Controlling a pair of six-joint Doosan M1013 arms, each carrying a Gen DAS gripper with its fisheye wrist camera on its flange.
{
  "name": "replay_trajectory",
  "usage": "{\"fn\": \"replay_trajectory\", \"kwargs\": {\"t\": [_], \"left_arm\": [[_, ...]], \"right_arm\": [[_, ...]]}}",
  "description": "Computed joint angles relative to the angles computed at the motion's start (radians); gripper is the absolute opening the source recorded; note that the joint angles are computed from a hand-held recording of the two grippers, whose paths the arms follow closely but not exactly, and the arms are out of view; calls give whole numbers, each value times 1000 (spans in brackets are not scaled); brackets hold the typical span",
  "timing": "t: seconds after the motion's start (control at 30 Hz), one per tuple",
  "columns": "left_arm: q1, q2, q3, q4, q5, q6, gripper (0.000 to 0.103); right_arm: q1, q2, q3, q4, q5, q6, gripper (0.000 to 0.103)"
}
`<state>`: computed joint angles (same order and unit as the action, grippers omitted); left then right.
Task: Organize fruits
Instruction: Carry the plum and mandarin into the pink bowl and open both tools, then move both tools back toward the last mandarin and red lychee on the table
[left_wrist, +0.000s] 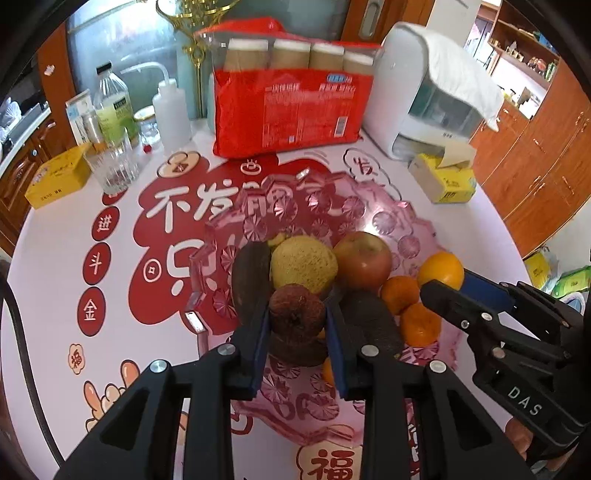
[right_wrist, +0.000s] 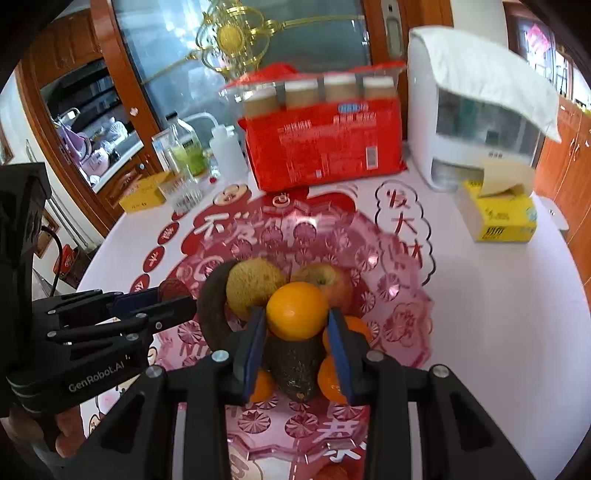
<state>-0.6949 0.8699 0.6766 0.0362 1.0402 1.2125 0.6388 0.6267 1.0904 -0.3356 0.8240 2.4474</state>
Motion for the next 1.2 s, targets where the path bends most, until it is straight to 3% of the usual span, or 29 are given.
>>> {"fn": "replay_trajectory", "kwargs": {"t": [0.13,0.23,0.3,0.97,1.2], "left_arm": [[3,19,-24,-7,21,-4,31],[3,19,-22,-2,16,-10,41],[0,11,-10,16,4,-23,54],[-25,-130,161,148,-115,-170,73],[-52,-194,246,214,-148,-246,86]], "right_arm": [[-7,24,-30,56,41,-49,35],[-13,23,-26,87,30,-66,37],[-13,18,-18,78,17,-50,46],[12,-73,71,-17,-51,59,49],[37,-123,127,-68,-65,94,49]]}}
